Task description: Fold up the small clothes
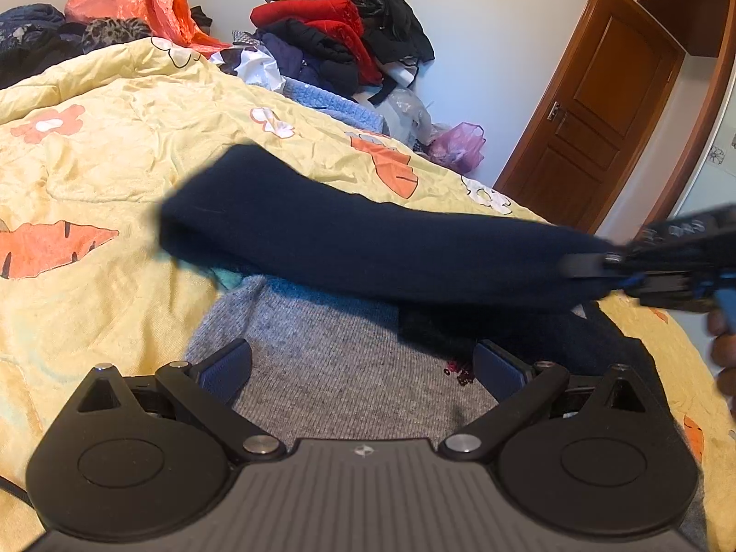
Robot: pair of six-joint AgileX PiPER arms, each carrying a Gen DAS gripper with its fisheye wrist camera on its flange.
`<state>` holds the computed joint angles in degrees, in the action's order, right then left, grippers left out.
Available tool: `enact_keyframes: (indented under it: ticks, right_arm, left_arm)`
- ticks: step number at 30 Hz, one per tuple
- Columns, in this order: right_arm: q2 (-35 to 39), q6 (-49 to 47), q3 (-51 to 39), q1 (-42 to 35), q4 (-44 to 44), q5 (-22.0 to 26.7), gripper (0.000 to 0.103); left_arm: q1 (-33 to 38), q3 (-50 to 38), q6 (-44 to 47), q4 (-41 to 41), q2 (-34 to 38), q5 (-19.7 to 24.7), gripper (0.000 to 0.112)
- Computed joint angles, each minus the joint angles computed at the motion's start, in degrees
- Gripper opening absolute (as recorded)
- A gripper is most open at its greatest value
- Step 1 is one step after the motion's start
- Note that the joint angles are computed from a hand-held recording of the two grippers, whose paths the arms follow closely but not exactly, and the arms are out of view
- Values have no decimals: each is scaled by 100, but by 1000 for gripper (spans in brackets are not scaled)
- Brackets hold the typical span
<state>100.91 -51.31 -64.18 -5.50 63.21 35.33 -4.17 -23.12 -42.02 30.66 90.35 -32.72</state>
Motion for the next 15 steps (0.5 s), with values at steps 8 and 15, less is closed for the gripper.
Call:
enact_keyframes:
  ticks: [8,15]
  right_arm:
    - [-32,1239,-19,-1088,-2328,-235,13]
    - [-122,457,890,-1157,-1004,-1228,33]
  left_arm:
    - [58,3,-77,90,20,-59,103]
    - [-226,-64,400,-430,-105,342,103]
